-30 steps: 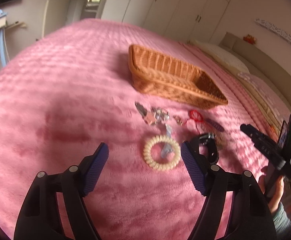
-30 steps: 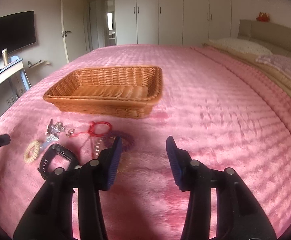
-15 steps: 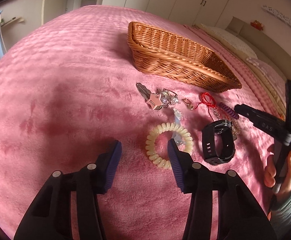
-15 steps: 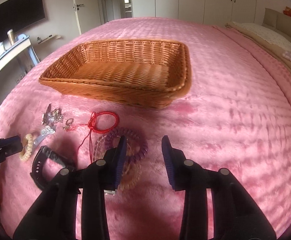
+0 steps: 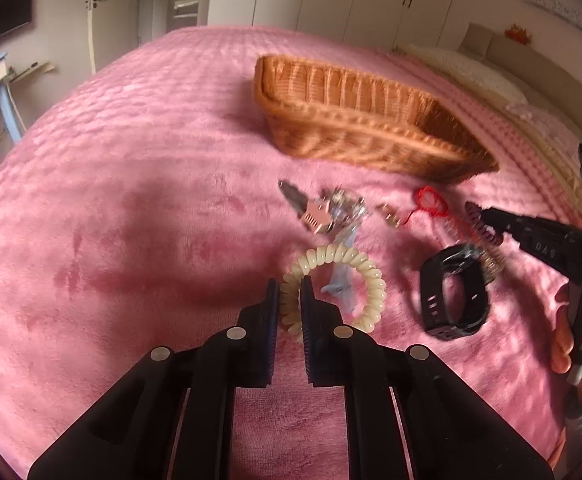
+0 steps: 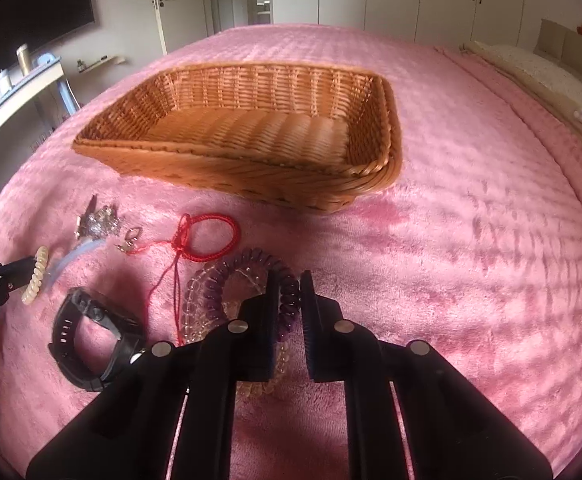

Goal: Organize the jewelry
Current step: 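Grasp the cream coiled hair tie with the left tool while the right tool grasps the purple coiled hair tie, then carry both hair ties into the wicker basket and open both tools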

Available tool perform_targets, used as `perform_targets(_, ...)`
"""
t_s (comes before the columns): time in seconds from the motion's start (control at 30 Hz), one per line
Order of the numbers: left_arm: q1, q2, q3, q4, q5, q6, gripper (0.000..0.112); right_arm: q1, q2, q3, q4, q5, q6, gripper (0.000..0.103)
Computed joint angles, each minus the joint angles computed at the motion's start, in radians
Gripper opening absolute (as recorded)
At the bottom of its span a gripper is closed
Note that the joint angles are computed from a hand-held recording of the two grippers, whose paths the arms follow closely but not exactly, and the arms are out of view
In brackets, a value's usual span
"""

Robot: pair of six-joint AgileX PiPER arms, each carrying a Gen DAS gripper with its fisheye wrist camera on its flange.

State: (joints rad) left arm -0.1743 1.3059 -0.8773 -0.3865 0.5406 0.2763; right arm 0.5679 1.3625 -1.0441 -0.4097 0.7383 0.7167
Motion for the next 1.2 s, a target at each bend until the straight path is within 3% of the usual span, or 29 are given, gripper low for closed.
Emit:
perform_targets(0.2, 0.009, -0.100, -0.055, -0.072, 0.018, 0.057, 0.009, 0.083, -0.115, -0.007, -0.123, 0.056, 0.107, 0.009)
perform_targets(0.3, -0.020, -0.092, -0.157, -0.043, 0.036, 0.025, 0.009, 0.109, -0.129, -0.099, -0.177, 0.106, 0.120, 0.009)
perform_targets(0.5, -0.060, 0.130, -0.480, 0.009, 0.084, -0.019, 0.009, 0.015, 0.015, -0.344, -0.129, 0.098, 0.003, 0.009)
perform_targets(0.63, -0.073, 0.316, -0.660, 0.035, 0.108, -0.052, 0.009, -0.096, 0.187, -0.509, -0.012, 0.082, -0.106, 0.009)
perform_targets(0.8, -0.120, 0.530, -0.831, 0.181, 0.134, -0.187, 0.009, -0.185, 0.376, -0.641, 0.145, 0.115, -0.218, 0.009)
perform_targets(1.13, -0.171, 0.644, -0.902, 0.364, 0.169, -0.319, 0.011, -0.188, 0.476, -0.661, 0.165, 0.144, -0.214, 0.009)
perform_targets(1.17, -0.171, 0.640, -0.896, 0.366, 0.168, -0.322, 0.012, -0.193, 0.479, -0.666, 0.189, 0.150, -0.221, 0.010)
perform_targets(1.2, -0.171, 0.633, -0.886, 0.371, 0.163, -0.328, 0.024, -0.201, 0.484, -0.677, 0.217, 0.160, -0.231, 0.010)
